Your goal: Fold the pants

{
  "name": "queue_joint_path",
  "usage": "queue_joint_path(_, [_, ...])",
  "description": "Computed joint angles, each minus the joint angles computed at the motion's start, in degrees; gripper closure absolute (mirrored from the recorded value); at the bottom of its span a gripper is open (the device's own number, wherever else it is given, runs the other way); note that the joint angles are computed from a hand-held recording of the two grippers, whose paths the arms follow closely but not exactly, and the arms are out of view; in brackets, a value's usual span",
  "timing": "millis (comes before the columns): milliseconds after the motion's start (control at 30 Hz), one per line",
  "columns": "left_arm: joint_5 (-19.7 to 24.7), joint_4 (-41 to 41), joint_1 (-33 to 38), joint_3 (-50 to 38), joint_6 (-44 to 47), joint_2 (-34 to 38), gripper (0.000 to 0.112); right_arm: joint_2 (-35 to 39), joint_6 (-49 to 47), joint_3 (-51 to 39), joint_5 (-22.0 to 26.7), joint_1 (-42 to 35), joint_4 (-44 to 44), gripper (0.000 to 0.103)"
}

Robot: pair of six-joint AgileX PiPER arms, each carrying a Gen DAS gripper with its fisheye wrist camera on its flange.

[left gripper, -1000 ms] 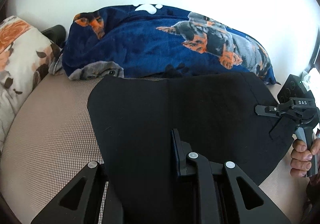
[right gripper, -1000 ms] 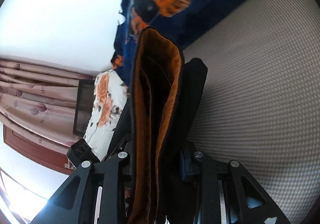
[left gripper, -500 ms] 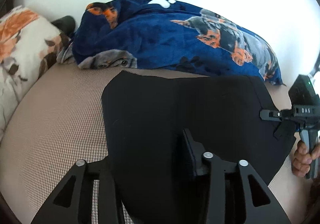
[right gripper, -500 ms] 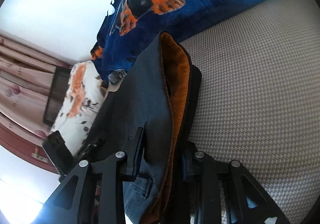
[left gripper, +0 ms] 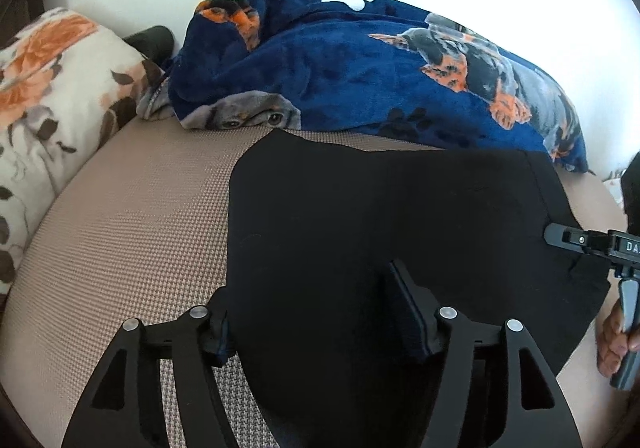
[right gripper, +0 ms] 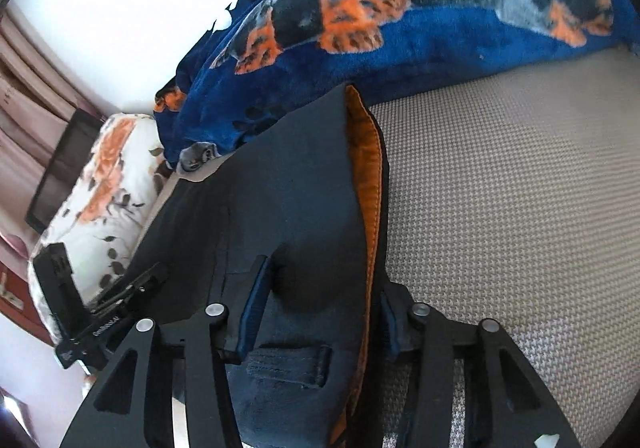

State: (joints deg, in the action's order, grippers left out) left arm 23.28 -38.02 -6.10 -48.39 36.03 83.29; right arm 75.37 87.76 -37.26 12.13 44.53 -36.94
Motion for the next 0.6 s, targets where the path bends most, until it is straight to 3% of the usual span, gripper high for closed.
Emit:
queue_joint_path(233, [-1.42,4.08,-1.01,0.06,-4.03,-0.24,0.043,1.51,7.11,-2.52,7.23,4.25,-7.81,0.043])
queue_joint_path(600, [-3.31,13.95,-3.34,0.11,-14.12,-0.75,0.038,8.34,2.07,-11.49,21.97,11.13,-6.96,0.013])
